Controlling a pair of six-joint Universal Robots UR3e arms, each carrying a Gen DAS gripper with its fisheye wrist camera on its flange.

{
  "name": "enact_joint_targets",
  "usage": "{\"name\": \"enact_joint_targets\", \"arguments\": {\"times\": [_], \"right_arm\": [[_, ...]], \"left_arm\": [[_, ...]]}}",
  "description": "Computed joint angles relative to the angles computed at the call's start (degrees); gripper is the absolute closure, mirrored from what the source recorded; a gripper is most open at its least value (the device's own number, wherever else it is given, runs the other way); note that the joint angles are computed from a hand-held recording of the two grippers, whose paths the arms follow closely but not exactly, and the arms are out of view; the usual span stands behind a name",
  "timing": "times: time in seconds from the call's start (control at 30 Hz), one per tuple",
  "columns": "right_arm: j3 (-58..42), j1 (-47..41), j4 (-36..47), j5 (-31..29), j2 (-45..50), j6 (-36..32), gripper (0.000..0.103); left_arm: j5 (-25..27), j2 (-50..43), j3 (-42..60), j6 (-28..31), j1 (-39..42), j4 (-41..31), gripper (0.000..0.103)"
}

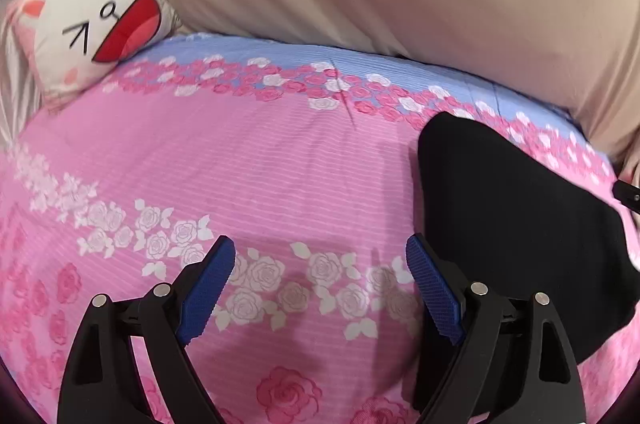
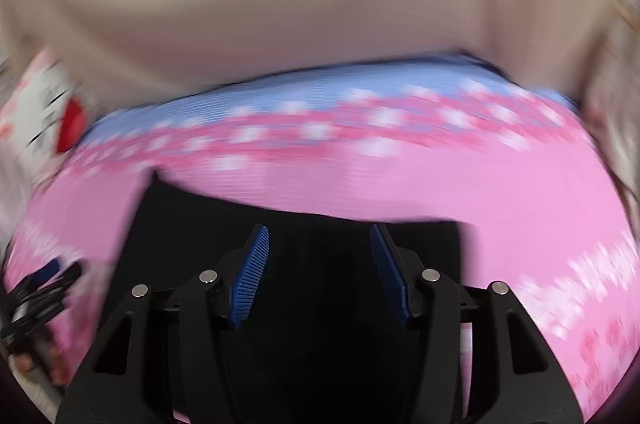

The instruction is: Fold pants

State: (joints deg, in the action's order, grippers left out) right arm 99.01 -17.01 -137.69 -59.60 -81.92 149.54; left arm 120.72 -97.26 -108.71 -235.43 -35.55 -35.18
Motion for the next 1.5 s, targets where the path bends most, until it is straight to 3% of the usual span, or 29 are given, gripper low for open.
{"name": "enact_joint_targets", "arguments": {"times": [0.03, 0.17, 0.23, 0.33, 0.4, 0.47, 0.57, 0.67, 0.8, 0.9, 0.97, 1.03, 1.07, 1.1, 1.17, 1.23, 1.3, 1.37, 1.43, 1.5], "right_arm": [[-1.3, 2.7, 0.4, -0.4, 1.7, 0.2, 0.051], [-8.6, 14.8, -6.5, -11.6, 15.6, 4.8, 0.048], [-9.7, 16.0, -7.4, -11.8, 16.8, 7.7, 0.042], [-8.8, 18.6, -9.4, -10.0, 13.6, 6.8, 0.043], [-12.3, 22.2, -8.8, -12.6, 16.1, 5.8, 0.042], [-21.1, 26.0, -5.7, -17.2, 24.4, 6.4, 0.042], [-30.8, 27.3, -1.9, -19.1, 33.2, 9.6, 0.027], [-26.3, 25.0, -4.6, -13.5, 28.1, 12.5, 0.030], [-5.5, 16.2, -14.8, -8.9, 12.1, 10.5, 0.031], [4.5, 4.8, -11.9, -4.9, 3.6, 7.1, 0.050], [7.5, -1.7, -9.4, -5.3, 2.4, 4.3, 0.054], [10.1, -8.1, -7.5, -0.7, 2.1, 1.0, 0.096], [10.7, -11.7, -4.6, 2.8, 1.5, 0.3, 0.103], [10.3, -14.5, -0.4, 5.7, 0.2, 1.1, 0.103], [13.0, -15.6, -2.0, 6.5, -4.1, 1.0, 0.097], [16.3, -15.1, -6.3, 4.2, -7.7, -1.6, 0.097], [16.7, -13.8, -12.1, -2.1, -4.0, -2.5, 0.098], [16.0, -17.6, -9.0, 1.7, -2.5, -3.7, 0.099], [17.9, -21.3, -6.8, 3.5, -7.3, -2.3, 0.095], [22.2, -24.7, -5.8, 6.0, -15.1, -5.8, 0.092]], "left_arm": [[-0.8, 0.3, -0.7, 0.0, 0.5, 0.6, 0.018], [-1.6, 1.2, -2.5, 0.5, 1.2, 0.3, 0.018], [-1.2, 2.5, -4.4, 0.8, 1.5, 0.7, 0.018], [-0.8, 4.0, -7.4, 0.9, 2.2, 2.4, 0.018], [-2.8, 4.7, -9.8, 1.0, 3.7, 4.8, 0.018], [-5.5, 4.8, -11.3, 1.7, 5.3, 6.6, 0.018], [-5.9, 5.0, -12.4, 2.0, 5.5, 8.3, 0.018], [-6.2, 5.1, -13.5, 2.2, 5.7, 10.1, 0.018], [-7.9, 5.7, -15.0, 1.8, 6.9, 11.7, 0.018], [-7.1, 4.9, -13.9, 1.9, 6.4, 10.7, 0.018], [-6.8, 4.1, -12.8, 2.4, 6.0, 10.2, 0.018], [-6.2, 3.1, -11.3, 2.8, 5.4, 8.8, 0.018], [-6.0, 2.9, -10.9, 2.8, 5.2, 8.3, 0.018], [-5.6, 2.7, -10.5, 2.7, 5.1, 7.7, 0.018], [-4.7, 2.5, -9.7, 1.9, 4.6, 6.1, 0.018], [-4.0, 2.7, -9.5, 0.9, 4.2, 5.1, 0.018], [-3.2, 2.7, -9.3, -0.1, 3.8, 4.2, 0.018], [-2.8, 2.6, -8.6, -0.3, 3.6, 3.1, 0.018], [-1.9, 2.5, -7.5, -0.8, 3.2, 0.8, 0.018], [-0.5, 2.7, -6.8, -2.0, 2.1, -1.2, 0.018]]}}
